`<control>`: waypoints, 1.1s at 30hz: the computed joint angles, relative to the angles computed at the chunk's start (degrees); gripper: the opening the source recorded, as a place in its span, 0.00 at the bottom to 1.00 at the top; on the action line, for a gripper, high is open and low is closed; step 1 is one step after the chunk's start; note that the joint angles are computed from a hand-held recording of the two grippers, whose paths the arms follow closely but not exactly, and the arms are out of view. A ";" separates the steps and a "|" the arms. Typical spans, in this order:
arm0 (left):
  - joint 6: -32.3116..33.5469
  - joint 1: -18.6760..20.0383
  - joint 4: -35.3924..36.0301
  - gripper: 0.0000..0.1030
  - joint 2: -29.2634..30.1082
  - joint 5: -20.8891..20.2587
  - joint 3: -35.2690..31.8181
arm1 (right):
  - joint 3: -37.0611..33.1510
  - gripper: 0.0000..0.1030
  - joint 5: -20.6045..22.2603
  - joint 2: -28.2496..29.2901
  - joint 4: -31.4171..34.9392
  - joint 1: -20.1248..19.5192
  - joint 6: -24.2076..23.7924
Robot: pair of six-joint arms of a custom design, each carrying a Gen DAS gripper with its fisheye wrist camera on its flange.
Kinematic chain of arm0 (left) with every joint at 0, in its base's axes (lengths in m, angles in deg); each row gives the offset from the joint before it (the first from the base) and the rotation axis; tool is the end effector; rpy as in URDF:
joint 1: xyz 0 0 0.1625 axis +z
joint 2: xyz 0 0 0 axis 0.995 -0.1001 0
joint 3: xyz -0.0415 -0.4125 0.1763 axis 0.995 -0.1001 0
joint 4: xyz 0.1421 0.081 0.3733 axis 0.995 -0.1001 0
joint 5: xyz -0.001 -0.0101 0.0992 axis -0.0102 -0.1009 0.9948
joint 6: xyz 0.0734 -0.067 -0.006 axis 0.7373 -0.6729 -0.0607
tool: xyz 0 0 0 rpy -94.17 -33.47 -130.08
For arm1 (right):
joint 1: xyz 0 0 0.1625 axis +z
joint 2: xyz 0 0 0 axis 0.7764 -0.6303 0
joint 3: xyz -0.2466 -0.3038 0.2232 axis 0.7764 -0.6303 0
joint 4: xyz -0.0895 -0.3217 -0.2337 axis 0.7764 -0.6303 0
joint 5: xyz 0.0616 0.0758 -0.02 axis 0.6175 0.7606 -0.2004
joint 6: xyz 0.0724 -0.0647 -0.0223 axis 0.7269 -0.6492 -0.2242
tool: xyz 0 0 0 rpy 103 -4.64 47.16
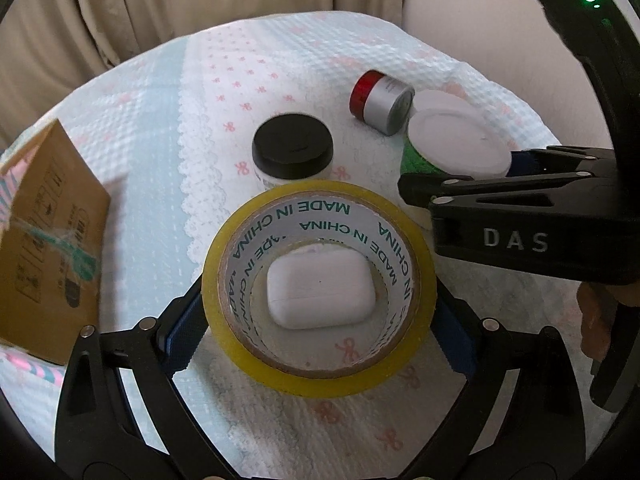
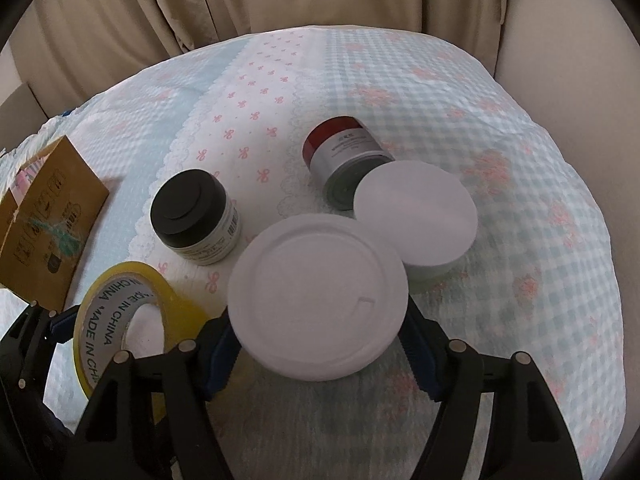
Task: Organize rigid objects
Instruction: 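Grasp the yellow tape roll with the left tool while the right tool grasps the white-lid green jar, then lift and carry the tape roll and green jar over the cardboard box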
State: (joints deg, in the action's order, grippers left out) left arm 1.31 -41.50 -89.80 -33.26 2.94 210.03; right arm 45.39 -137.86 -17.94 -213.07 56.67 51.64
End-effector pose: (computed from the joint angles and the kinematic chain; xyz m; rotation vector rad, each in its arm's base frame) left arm -0.1931 -0.4726 0.1097 0.2341 2.2579 -0.7704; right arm 0.2506 -0.5362 0.0980 0.7324 -2.4002 0.3503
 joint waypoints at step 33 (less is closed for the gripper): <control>-61.78 -25.75 104.18 0.93 -31.36 0.54 -31.24 | -24.23 0.66 5.07 -10.78 39.79 26.56 20.98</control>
State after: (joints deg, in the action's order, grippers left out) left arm -60.46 -67.25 14.38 -64.62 3.48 178.79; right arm 21.15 -132.79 -28.72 -173.28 83.23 72.62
